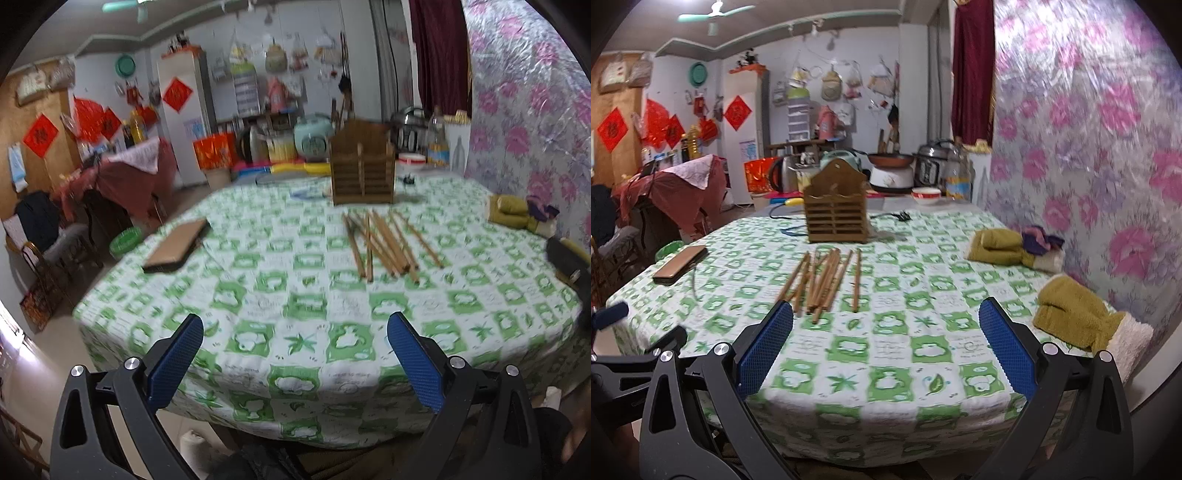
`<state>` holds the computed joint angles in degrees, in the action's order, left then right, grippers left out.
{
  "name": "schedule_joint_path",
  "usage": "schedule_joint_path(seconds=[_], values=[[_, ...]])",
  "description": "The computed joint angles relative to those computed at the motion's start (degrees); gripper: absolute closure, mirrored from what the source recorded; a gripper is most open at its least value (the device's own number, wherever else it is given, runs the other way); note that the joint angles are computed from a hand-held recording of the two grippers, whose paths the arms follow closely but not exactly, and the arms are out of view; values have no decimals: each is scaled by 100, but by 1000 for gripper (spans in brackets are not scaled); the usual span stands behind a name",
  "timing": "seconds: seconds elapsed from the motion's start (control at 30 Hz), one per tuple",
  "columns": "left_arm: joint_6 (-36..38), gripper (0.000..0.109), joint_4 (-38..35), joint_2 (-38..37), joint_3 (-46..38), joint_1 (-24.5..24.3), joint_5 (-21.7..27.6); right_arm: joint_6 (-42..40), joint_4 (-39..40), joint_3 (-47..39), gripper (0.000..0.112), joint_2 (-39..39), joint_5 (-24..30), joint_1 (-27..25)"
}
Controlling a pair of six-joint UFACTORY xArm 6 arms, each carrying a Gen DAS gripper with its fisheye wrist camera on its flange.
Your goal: Organize utensils
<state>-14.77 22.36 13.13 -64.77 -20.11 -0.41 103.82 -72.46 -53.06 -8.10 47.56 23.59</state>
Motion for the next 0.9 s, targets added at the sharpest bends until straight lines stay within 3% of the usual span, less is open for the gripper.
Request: schedule_joint_path(seconds=[0.17,0.43,0.7,0.9], values=[[1444,11,-1607,793,-841,-142,847,-290,339,127,15,101,-670,-659],[1746,11,-1674,2000,-2549,-230,1906,-1412,920,-283,15,934,-1594,-1255],[2410,11,-2323,3442,-5252,-272,3846,-1843,1241,-705,15,1390,-1970,-1626],[2504,11,-1992,4145,-6403,-488,4276,-2348,1668,-967,15,1635,-2327,-1863]])
